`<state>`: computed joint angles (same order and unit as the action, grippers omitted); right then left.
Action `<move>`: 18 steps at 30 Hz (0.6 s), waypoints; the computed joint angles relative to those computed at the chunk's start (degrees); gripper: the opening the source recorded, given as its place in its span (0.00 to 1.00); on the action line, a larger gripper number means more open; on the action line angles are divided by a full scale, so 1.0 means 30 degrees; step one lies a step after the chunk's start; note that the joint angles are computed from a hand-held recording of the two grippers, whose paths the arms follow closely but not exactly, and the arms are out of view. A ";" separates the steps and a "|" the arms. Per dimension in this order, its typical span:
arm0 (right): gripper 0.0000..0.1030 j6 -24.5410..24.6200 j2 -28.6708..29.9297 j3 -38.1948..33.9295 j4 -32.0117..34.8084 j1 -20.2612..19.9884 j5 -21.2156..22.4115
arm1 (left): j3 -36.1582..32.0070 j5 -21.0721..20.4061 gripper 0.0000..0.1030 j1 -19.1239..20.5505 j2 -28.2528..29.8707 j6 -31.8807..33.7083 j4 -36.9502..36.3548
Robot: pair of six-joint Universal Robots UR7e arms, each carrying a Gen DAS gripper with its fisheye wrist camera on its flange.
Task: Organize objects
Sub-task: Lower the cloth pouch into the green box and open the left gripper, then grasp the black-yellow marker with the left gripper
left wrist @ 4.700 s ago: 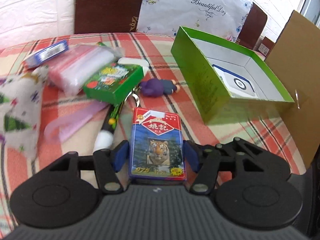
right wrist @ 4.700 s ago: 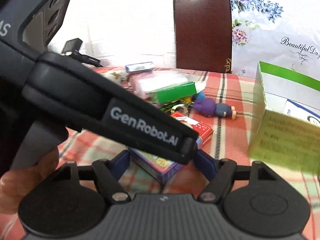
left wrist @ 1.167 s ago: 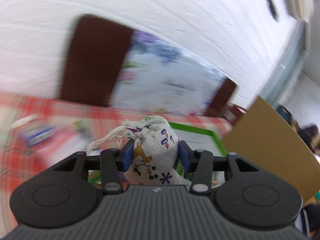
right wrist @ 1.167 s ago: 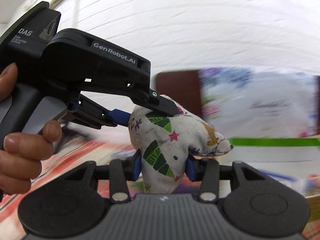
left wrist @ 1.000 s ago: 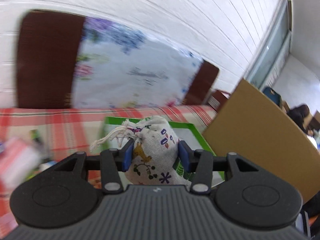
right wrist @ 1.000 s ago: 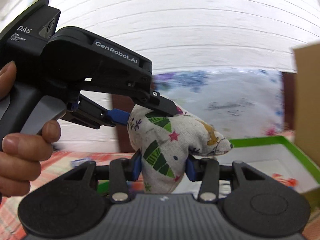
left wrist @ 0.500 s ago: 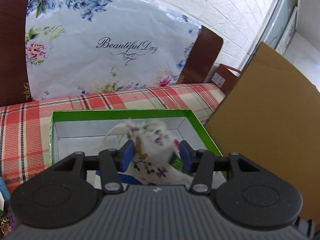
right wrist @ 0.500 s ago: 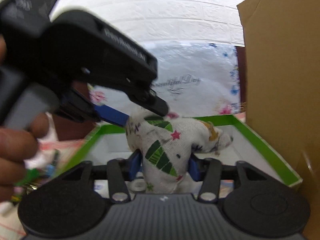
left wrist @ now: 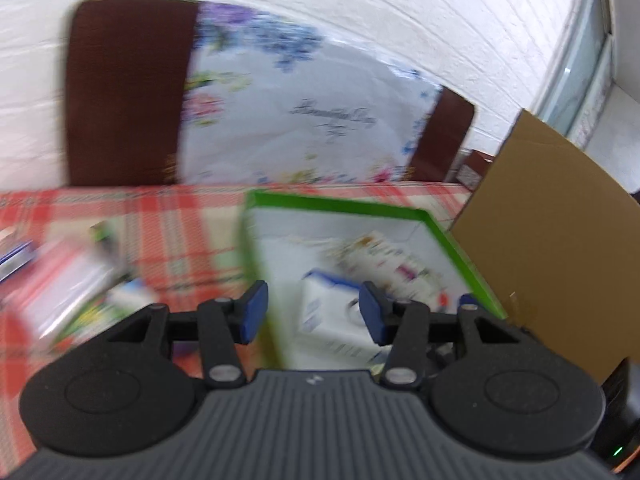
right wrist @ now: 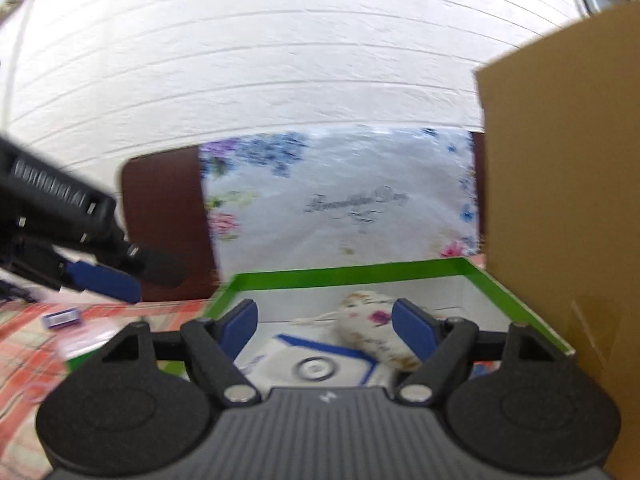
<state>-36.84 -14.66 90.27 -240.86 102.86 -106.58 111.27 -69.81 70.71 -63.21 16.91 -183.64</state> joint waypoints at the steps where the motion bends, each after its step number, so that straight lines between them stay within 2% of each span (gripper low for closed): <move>1: 0.75 -0.0059 0.0004 0.0333 -0.0151 0.0104 0.0190 | 0.0431 0.0243 0.51 0.0163 -0.0424 -0.0162 -0.0168; 6: 0.68 0.0249 -0.0222 0.2084 0.1024 0.0697 0.1585 | 0.1677 0.1427 0.51 0.1367 -0.2202 -0.1900 0.0142; 9: 0.61 -0.0217 -0.0315 0.2601 0.3142 0.1099 0.2281 | 0.1922 0.1897 0.49 0.2097 -0.2715 -0.2942 0.0515; 11: 0.57 -0.0108 -0.0391 0.2628 0.4930 0.1249 0.2537 | 0.1970 0.1733 0.49 0.2480 -0.2894 -0.3219 0.0780; 15: 0.52 0.0661 -0.0255 0.1934 0.7771 0.1405 0.1999 | 0.1815 0.1617 0.49 0.2720 -0.2703 -0.2118 0.1185; 18: 0.52 0.1659 -0.0137 0.1532 0.8826 0.1406 0.1255 | 0.1400 0.1876 0.50 0.2797 -0.2048 -0.1089 0.1386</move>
<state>-31.86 -15.07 94.87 -214.39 107.08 -102.81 115.47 -64.18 79.10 -69.36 13.64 -179.48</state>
